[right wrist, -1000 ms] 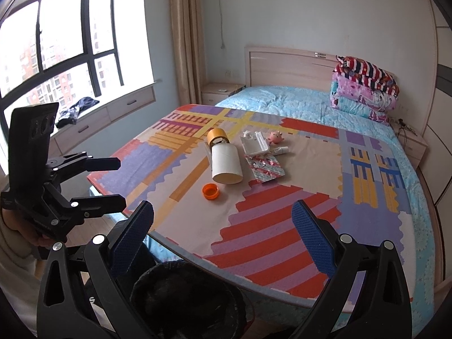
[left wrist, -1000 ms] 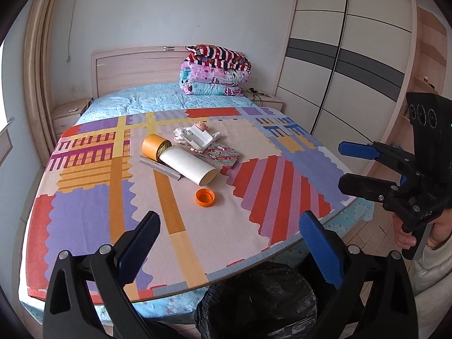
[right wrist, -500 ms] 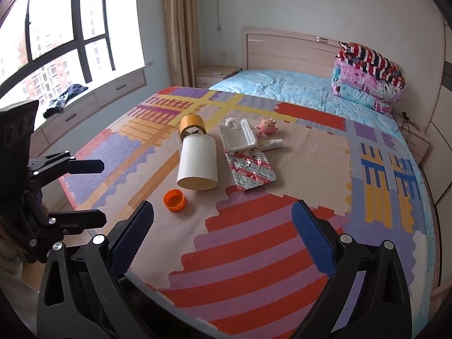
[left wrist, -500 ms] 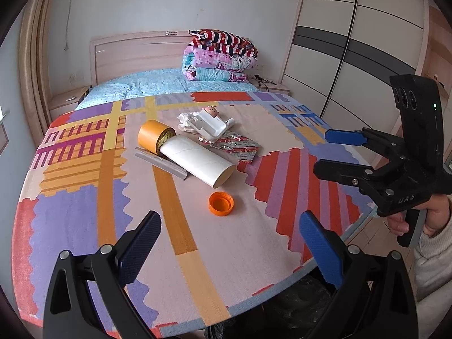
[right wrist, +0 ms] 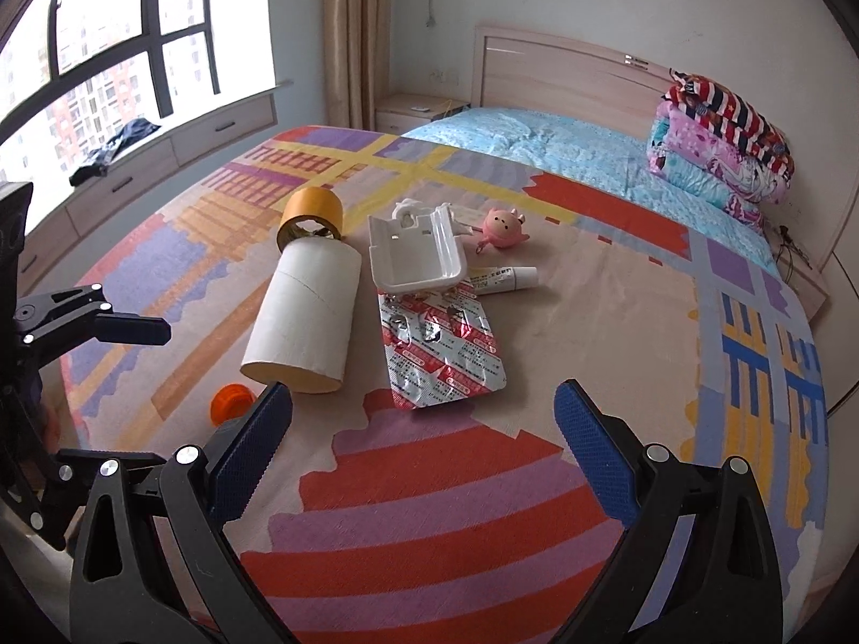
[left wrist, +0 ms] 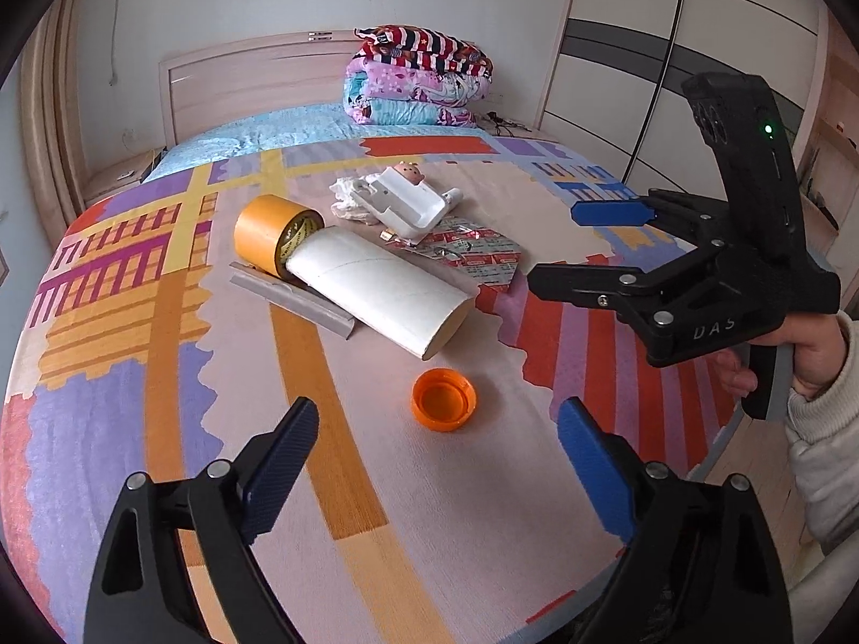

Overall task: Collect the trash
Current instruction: 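Reach the left tool to the orange cap while the right tool reaches the blister pack, then close the left tool on the orange cap while the right tool grips the blister pack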

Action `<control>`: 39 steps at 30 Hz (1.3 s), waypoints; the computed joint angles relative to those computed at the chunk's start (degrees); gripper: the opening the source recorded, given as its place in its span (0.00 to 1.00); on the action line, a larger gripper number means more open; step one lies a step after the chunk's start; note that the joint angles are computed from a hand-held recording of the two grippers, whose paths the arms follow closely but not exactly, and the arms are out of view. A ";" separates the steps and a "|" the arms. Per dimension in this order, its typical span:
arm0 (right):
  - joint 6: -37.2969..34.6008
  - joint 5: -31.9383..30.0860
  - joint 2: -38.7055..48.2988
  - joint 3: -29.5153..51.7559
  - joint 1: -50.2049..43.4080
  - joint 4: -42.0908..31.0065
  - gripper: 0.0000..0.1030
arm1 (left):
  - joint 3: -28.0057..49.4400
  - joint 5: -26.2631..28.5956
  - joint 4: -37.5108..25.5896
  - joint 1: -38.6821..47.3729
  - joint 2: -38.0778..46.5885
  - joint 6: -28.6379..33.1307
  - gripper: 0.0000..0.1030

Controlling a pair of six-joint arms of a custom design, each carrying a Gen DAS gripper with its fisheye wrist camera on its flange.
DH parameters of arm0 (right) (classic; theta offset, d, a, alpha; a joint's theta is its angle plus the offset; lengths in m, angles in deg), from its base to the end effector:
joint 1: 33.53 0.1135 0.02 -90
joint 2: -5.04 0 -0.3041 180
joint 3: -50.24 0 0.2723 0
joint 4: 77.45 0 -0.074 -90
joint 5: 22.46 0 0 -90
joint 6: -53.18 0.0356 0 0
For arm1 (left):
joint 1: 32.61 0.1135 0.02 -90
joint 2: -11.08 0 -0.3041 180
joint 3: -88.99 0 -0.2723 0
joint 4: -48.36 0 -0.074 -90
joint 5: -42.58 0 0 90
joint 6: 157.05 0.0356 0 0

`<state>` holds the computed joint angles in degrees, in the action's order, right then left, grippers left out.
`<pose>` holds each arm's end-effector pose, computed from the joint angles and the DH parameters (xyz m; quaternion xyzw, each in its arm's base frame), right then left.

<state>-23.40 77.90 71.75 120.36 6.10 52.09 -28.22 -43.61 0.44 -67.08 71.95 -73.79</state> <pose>0.1934 0.1519 0.3292 -0.1779 0.9101 0.0877 0.3637 0.1802 -0.1266 0.3095 0.2342 0.8967 -0.1606 0.3396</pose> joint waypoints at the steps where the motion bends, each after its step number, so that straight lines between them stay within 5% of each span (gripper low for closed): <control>1: -0.60 -0.04 0.85 0.22 -0.37 0.05 0.96 | -0.05 -0.06 0.29 0.11 0.56 0.08 0.83; 7: -2.51 -2.40 4.65 0.98 -3.21 1.56 0.95 | -0.45 -0.54 2.20 -0.32 2.58 0.98 0.72; 11: -3.07 -3.71 6.90 1.38 -4.71 2.20 0.73 | -0.31 -0.60 2.82 -0.49 4.39 2.30 0.62; 13: -3.20 -4.28 7.45 1.35 -5.28 2.77 0.73 | 0.02 -1.93 2.37 -1.07 5.80 2.78 0.52; 16: -3.43 -4.39 7.84 1.34 -5.26 3.37 0.72 | -0.28 -3.26 3.36 -1.69 6.09 3.19 0.50; 19: -3.60 -4.56 8.50 1.35 -5.07 3.72 0.60 | -0.33 -5.32 4.31 -2.61 6.62 3.21 0.44; 22: -3.67 -4.30 8.49 1.24 -4.80 4.11 0.60 | -0.47 -6.29 4.64 -2.53 6.60 3.14 0.30; 39: 1.96 0.29 0.07 1.65 0.12 -2.65 0.58 | -0.61 -7.35 -1.15 -6.31 -2.41 -0.76 0.28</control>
